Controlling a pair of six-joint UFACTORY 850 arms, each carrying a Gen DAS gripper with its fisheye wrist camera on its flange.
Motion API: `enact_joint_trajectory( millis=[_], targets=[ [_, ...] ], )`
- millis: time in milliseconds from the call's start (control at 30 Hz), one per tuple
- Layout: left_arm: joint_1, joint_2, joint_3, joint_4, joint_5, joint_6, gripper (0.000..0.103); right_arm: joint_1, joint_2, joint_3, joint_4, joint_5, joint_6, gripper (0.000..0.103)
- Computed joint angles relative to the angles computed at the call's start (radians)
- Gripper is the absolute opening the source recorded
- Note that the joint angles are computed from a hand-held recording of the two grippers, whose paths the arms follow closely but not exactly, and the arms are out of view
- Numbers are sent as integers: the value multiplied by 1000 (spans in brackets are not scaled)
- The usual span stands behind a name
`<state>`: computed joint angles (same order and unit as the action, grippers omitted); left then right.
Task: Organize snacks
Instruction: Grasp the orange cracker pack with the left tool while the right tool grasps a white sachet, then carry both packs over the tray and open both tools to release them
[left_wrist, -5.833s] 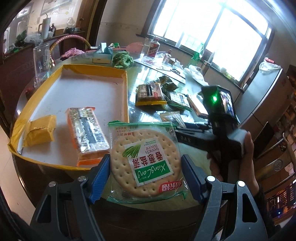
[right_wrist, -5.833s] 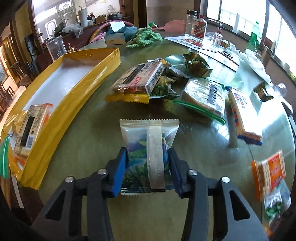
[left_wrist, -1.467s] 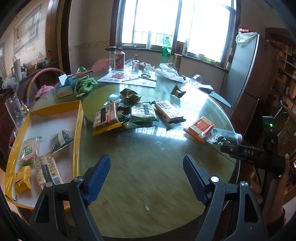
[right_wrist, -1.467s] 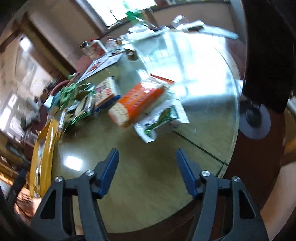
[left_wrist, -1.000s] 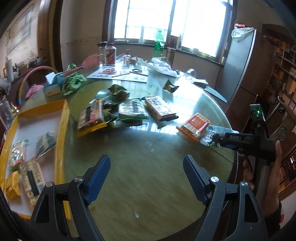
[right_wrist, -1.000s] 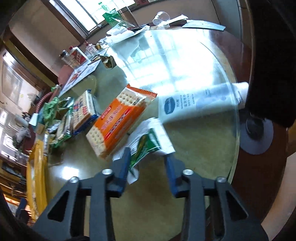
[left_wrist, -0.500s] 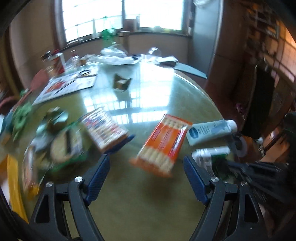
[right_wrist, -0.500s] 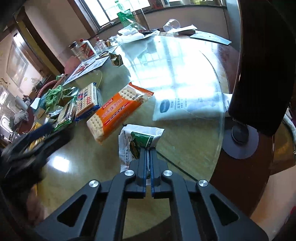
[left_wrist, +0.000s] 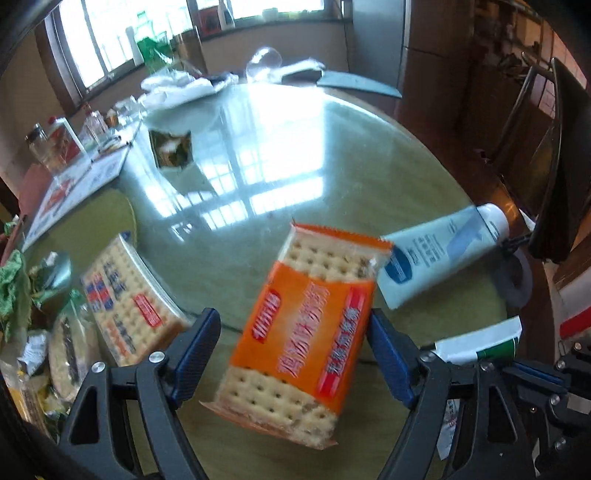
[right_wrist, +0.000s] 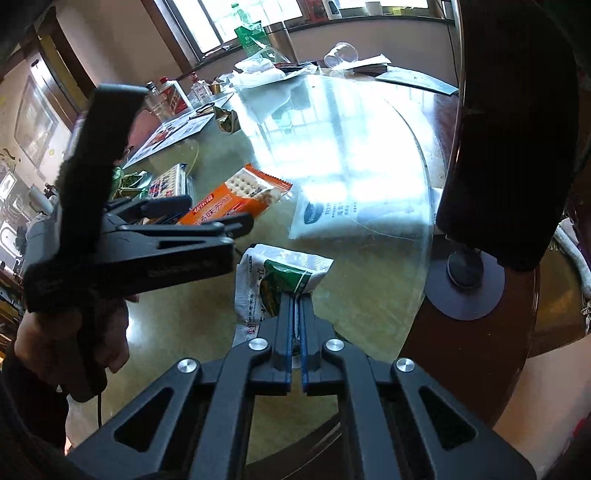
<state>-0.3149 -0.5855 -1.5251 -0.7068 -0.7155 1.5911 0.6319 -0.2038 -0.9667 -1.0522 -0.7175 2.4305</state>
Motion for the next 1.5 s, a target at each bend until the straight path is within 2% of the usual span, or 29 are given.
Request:
enact_joint_trajectory(
  millis=[33,133,400,500,700,833,1000,1167,1333,1500],
  targets=[
    [5,3,4,-6,-8,10,68,2,-2,-3,2,-3,-2,4],
    [21,17,20,-4,-29,7,63,3,-4,-5,-1,-1,-3,4],
    [87,62,91,-41,-12,8,59,8,-24,-30,3,13,-36,4],
    [137,96,142,-68,28,0,59,13,-39,-51,5,23,-69,4],
    [255,105,166,-181,-11,16,56,24,-90,-124,-11,77,-151,4],
    [335,91,136,-229,-70,-14,55,35,-140,-200,-9,89,-215,4],
    [406,112,140,-309,-104,11,55,51,-198,-305,9,79,-328,4],
    [476,120,91,-378,-187,-1,55,71,-252,-422,12,51,-420,4],
    [525,115,25,-406,-177,-43,55,82,-317,-556,9,58,-505,4],
    [558,69,-74,-403,-145,-112,55,81,-390,-698,33,77,-609,4]
  ],
)
